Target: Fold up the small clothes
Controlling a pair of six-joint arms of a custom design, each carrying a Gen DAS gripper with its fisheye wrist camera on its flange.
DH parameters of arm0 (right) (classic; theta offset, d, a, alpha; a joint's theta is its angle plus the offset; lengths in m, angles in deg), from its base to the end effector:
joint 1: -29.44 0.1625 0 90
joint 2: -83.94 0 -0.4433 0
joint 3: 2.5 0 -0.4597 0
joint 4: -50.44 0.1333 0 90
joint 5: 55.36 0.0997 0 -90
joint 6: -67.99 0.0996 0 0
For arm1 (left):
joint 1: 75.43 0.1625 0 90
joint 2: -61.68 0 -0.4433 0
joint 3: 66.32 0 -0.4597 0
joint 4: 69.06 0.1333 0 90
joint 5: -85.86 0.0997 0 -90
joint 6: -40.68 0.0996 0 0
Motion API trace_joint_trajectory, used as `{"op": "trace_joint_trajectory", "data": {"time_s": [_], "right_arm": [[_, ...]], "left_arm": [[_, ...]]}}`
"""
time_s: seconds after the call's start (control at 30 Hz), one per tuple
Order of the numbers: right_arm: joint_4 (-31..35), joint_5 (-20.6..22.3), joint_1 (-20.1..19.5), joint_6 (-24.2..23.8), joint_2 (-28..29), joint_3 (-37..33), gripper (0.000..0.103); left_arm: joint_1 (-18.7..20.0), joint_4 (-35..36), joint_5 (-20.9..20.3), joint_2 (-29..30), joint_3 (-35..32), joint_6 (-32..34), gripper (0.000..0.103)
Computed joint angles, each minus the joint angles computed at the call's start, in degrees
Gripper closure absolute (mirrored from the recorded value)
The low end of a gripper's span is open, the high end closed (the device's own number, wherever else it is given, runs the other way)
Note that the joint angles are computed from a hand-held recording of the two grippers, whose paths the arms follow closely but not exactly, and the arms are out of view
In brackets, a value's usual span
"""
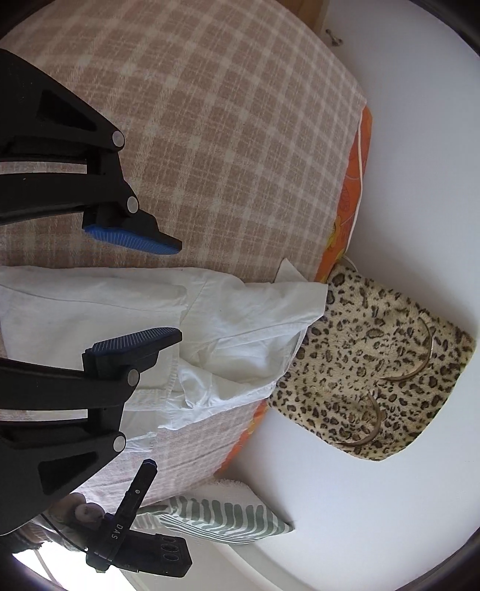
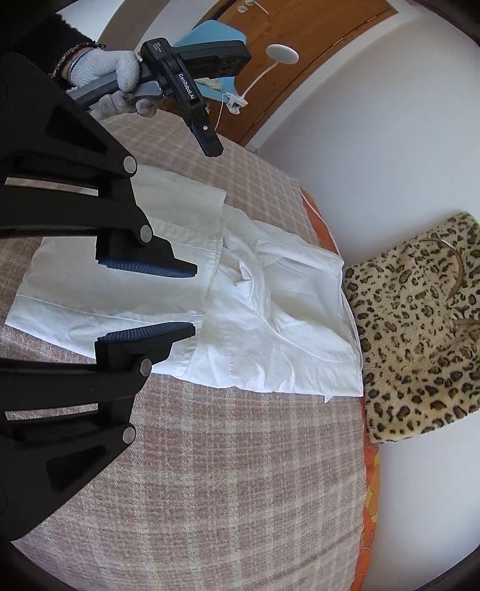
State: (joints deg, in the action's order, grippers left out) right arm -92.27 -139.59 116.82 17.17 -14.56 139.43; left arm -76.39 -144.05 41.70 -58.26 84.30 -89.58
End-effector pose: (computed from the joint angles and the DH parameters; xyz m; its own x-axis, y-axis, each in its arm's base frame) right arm 0.1257 -0.3888 0.2032 -0.6633 -0.7457 0.0623 -0.7425 0.6455 -0.1788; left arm -0.1975 -0.2015 0.1923 -0.8722 -0.4357 -0.2222 -0.0508 0.5326 -0.8449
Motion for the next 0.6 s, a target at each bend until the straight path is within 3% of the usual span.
{"op": "trace_joint_trajectory", "data": {"time_s": [0.17,0.23,0.3,0.33,0.5,0.6], "right_arm": [[-3.09,-3.18,3.88,-2.09,3.20,-3.33,0.076],[-4.01,-4.48,5.01,-0.99,5.95,-5.22,0.076],[-4.58,-5.34,5.66,1.52,9.36,-7.58,0.069],[-4.84,-5.23,5.79,2.63,11.15,-8.87,0.064],[-5.67,-5.63,7.26,5.62,19.19,-14.99,0.064],[-7.71,-6.68,8.16,6.97,24.08,-18.35,0.057]], "left_arm": [[6.26,-6.18,3.92,-2.66,-1.28,15.87,0.061],[10.43,-11.37,5.05,-2.78,-1.19,23.16,0.061],[15.50,-20.55,5.69,-3.58,-0.02,32.78,0.061],[18.15,-24.43,5.71,-2.81,0.09,36.73,0.061],[29.61,-39.19,7.04,5.12,-1.36,55.64,0.061],[35.06,-49.45,8.24,9.00,-1.69,64.23,0.061]]}}
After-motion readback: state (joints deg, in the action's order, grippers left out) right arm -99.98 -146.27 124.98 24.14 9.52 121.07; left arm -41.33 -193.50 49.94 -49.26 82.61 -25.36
